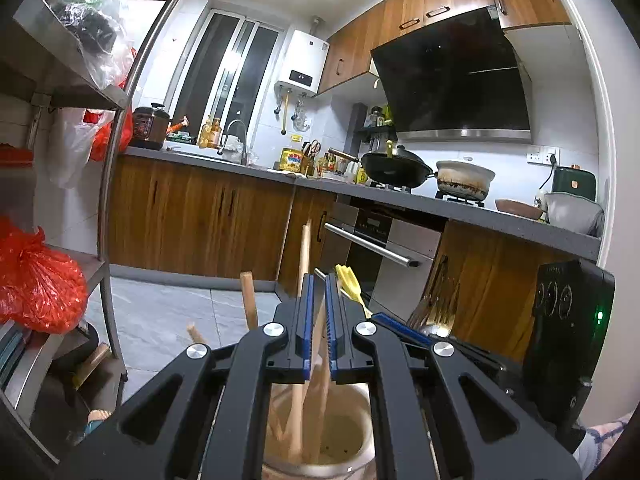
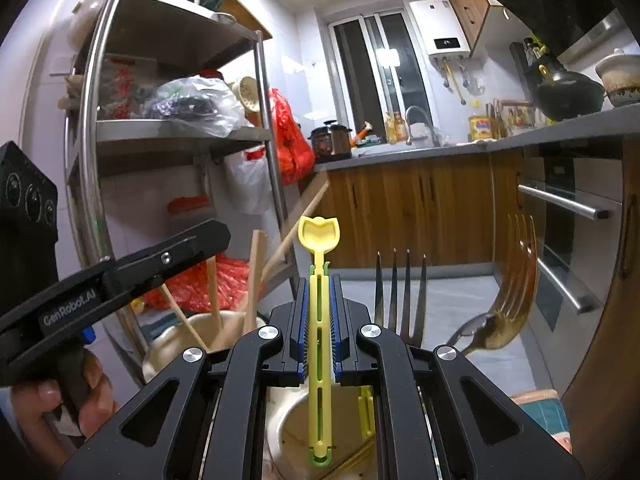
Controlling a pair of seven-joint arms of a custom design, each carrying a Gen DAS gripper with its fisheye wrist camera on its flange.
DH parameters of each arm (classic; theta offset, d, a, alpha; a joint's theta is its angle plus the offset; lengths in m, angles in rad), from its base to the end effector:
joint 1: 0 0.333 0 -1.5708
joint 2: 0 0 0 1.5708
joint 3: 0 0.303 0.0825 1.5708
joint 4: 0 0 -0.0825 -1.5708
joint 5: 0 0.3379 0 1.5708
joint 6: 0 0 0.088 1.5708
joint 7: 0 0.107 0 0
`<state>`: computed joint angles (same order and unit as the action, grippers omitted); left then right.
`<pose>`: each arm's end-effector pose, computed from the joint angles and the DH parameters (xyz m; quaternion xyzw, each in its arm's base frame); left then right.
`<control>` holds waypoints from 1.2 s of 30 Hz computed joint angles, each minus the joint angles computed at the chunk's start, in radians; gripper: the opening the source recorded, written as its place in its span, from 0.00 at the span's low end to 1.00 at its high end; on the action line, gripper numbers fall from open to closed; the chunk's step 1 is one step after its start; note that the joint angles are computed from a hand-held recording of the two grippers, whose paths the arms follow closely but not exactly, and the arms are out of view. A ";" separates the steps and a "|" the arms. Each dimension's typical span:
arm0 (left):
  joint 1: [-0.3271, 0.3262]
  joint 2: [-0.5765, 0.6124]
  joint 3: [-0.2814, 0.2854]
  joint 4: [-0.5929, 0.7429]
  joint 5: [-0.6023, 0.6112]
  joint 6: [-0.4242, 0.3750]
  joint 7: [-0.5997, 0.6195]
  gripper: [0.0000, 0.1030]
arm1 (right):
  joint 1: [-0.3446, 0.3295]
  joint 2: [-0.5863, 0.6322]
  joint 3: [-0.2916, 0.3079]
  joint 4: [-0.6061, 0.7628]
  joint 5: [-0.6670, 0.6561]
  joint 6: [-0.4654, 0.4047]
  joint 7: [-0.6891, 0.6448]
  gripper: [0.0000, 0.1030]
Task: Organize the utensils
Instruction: 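Lift both utensils and lower them into the ceramic holder, opening both tools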
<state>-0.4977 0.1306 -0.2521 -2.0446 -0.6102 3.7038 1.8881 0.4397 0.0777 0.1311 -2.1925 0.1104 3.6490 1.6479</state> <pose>0.4540 -0.3081 0.5621 -0.4668 0.5880 -0.5916 0.2938 0.4622 0.2771 0.5399 -0.6316 0.4445 -0.2704 0.5748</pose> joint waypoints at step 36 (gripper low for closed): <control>0.057 -0.208 -0.170 -0.171 -0.302 -0.088 0.280 0.05 | -0.059 -0.291 0.030 -0.272 -0.074 -0.143 0.115 0.40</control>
